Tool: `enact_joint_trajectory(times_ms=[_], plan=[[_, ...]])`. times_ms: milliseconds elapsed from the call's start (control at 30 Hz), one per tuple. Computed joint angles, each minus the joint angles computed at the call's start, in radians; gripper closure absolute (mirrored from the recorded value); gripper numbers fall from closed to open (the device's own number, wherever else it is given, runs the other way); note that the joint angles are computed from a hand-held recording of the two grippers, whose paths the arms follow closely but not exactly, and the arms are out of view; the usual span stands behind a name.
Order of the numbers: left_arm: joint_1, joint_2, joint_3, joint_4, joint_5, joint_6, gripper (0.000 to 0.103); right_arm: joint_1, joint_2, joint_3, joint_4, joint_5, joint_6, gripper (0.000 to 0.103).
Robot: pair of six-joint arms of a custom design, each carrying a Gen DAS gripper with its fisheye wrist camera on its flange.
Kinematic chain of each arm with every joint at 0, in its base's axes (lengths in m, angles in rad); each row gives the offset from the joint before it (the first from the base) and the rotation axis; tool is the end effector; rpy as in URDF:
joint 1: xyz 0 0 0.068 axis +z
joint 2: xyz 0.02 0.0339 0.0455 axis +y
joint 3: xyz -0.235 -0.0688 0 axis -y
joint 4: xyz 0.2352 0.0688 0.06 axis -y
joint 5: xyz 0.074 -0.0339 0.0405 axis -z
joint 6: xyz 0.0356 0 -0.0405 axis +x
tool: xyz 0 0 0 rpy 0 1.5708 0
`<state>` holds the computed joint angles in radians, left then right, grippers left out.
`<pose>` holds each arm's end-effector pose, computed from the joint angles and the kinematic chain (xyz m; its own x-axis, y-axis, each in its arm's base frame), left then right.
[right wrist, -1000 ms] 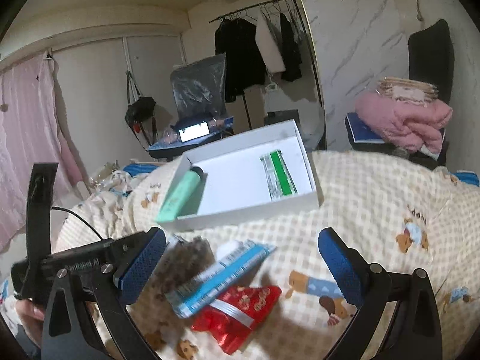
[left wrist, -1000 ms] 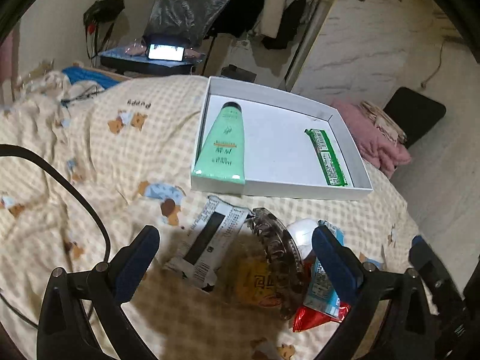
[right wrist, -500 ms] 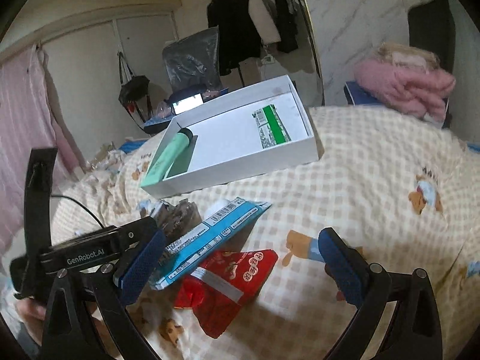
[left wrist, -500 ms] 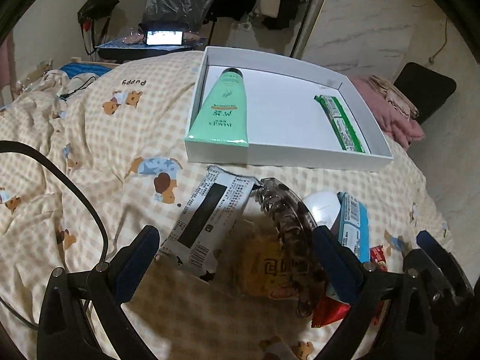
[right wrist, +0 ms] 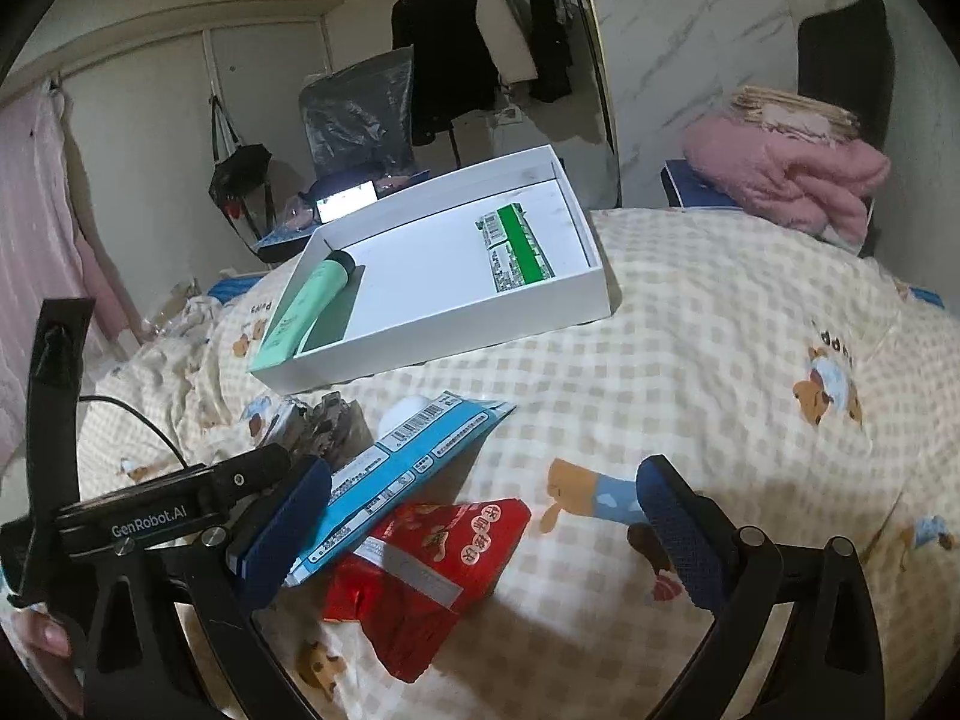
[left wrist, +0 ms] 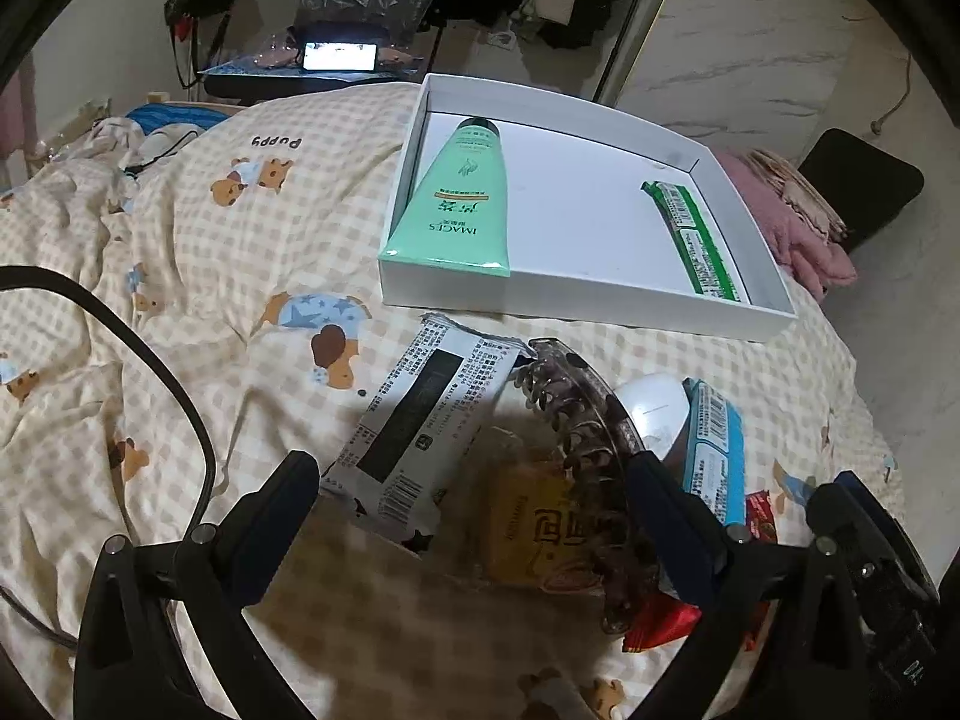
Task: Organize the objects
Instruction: 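Move the left tool toward the clear bag of dark snacks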
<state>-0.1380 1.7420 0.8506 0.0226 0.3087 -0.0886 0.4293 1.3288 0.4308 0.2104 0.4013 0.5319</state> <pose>0.3196 -0.0553 0.1174 -0.7821 0.0235 -0.6227 0.2572 0.9224 -0.2882 0.2237 0.0871 0.1273 -0.5525 0.2606 -0.7917 0.1990 0.9637 0.1783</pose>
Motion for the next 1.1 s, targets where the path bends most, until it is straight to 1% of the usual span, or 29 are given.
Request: enact_joint_trajectory(times_ms=[67,133,200,267,433,633,800,1100], plan=[[0.000,-0.003,-0.003,0.004,-0.002,0.002,0.001,-0.001,0.001,-0.003,0.004,-0.002,0.003,0.001],[0.001,-0.001,-0.001,0.000,0.001,0.005,0.001,0.000,-0.006,-0.021,0.035,-0.007,0.001,0.001],[0.003,0.004,0.003,-0.005,0.009,0.006,0.001,0.010,-0.014,-0.028,0.046,0.007,-0.006,0.001],[0.001,0.003,0.003,-0.008,-0.002,0.000,0.001,0.012,-0.022,-0.031,0.049,-0.005,-0.024,0.001],[-0.002,-0.006,-0.013,0.017,-0.011,-0.012,0.001,0.016,-0.029,-0.058,0.111,-0.037,-0.040,0.001],[-0.008,-0.018,-0.038,0.053,0.001,-0.013,0.001,0.037,0.005,-0.051,0.139,-0.022,-0.069,0.001],[0.009,-0.023,-0.054,0.085,0.046,-0.016,0.001,0.044,0.023,-0.052,0.160,-0.020,-0.088,0.001],[0.021,-0.022,-0.059,0.103,0.074,-0.026,0.001,0.008,0.023,-0.062,0.171,-0.099,-0.073,0.001]])
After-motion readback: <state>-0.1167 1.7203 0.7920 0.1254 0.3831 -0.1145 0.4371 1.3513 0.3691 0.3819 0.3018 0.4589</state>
